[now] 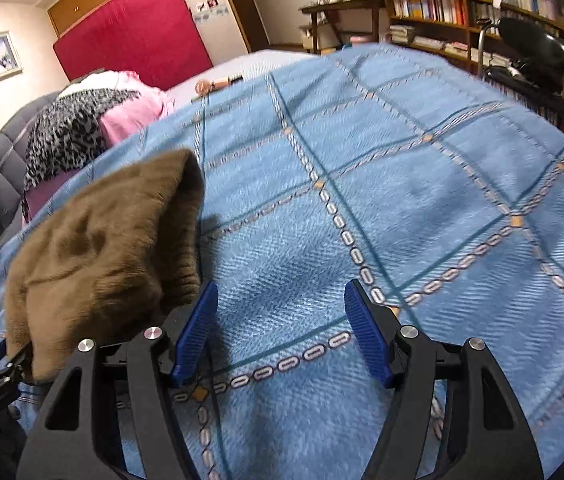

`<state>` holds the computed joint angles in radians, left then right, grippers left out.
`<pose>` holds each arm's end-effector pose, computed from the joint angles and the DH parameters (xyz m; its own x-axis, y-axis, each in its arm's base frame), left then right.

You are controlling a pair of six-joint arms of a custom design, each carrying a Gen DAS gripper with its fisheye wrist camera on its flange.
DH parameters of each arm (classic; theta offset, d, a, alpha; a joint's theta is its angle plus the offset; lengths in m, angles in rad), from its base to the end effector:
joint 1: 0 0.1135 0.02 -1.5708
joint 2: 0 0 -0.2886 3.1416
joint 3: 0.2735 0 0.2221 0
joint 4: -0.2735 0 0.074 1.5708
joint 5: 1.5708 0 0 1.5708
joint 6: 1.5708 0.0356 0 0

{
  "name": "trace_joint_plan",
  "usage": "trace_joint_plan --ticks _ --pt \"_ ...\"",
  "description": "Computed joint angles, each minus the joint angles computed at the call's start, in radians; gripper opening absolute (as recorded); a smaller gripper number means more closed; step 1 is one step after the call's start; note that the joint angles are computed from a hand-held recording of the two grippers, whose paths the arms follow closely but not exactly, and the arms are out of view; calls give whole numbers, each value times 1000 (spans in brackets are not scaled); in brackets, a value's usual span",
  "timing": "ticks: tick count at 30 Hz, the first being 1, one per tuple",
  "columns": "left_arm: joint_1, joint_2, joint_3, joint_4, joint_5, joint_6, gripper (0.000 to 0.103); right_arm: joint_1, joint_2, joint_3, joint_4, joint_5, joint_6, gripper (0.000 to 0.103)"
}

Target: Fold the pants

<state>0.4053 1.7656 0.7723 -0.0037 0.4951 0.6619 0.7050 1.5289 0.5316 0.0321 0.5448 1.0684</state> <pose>0.2824 0.1028 0.1618 -0.6764 0.2983 -0.6734 0.3877 0.9216 0.0189 0.1900 0.1374 0.1689 -0.5903 0.4819 -0.6475 0.3901 0.8726 0.2937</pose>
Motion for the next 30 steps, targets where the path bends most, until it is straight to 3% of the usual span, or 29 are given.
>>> trace_joint_plan --ticks 10,21,30 --pt "29 -175 -98 -2 -42 37 93 218 -67 133 -202 137 82 68" --pt "155 -373 -68 -215 63 62 93 380 -54 281 -358 221 160 70" --pt "265 -497 -20 -392 170 125 97 535 -40 421 -579 364 271 81"
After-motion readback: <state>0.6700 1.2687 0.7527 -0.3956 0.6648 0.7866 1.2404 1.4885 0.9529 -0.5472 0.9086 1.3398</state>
